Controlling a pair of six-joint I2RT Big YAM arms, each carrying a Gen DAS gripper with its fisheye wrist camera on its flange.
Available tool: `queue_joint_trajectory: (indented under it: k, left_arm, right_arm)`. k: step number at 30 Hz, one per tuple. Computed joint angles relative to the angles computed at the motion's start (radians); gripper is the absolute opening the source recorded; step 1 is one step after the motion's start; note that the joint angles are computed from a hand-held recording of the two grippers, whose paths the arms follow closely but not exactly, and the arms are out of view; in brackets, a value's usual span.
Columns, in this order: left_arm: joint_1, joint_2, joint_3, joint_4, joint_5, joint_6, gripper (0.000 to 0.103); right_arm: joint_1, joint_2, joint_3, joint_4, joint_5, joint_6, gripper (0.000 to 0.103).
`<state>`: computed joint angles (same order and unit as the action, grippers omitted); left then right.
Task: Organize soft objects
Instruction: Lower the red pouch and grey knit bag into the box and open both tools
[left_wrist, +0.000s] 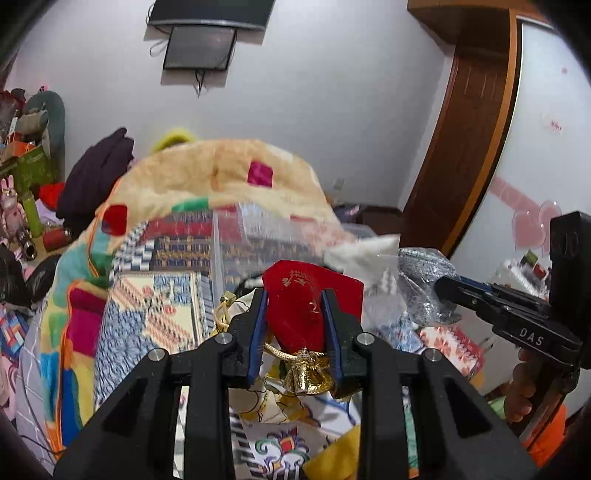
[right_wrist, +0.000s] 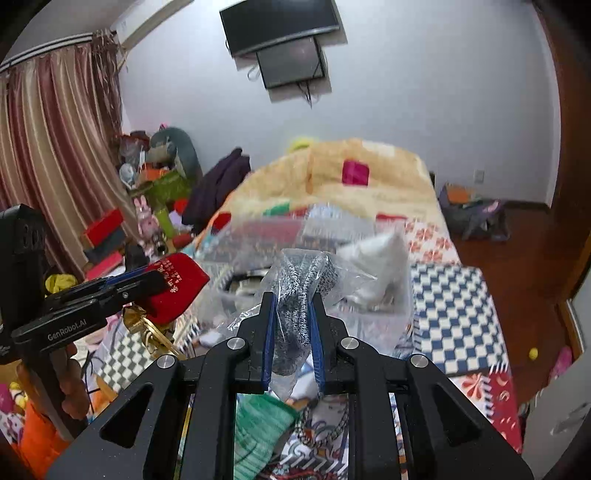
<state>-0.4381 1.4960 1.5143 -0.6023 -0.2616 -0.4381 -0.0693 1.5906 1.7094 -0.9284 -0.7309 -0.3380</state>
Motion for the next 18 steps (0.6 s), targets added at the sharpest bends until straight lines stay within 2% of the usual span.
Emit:
queue_joint_trajectory:
  k: [5, 8, 14, 18]
  left_arm:
    - [0.008, 0.017, 0.039, 0.018, -0.017, 0.016, 0.029]
    - [0.019, 0.05, 0.073, -0.006, -0.001, -0.002, 0.029]
    - [0.046, 0.114, 0.111, -0.076, 0.102, -0.064, 0.03]
    - [0.046, 0.15, 0.139, -0.09, 0.088, -0.059, 0.03]
  right_arm:
    - [0.008, 0.007, 0.02, 0.062, 0.01, 0.048, 0.016]
    - [0.023, 0.023, 0.038, 0.078, 0.027, 0.067, 0.016]
    - [0.052, 0.074, 0.082, 0.058, 0.071, 0.063, 0.016]
    - [0.066, 0.11, 0.112, 0.022, 0.093, 0.048, 0.016]
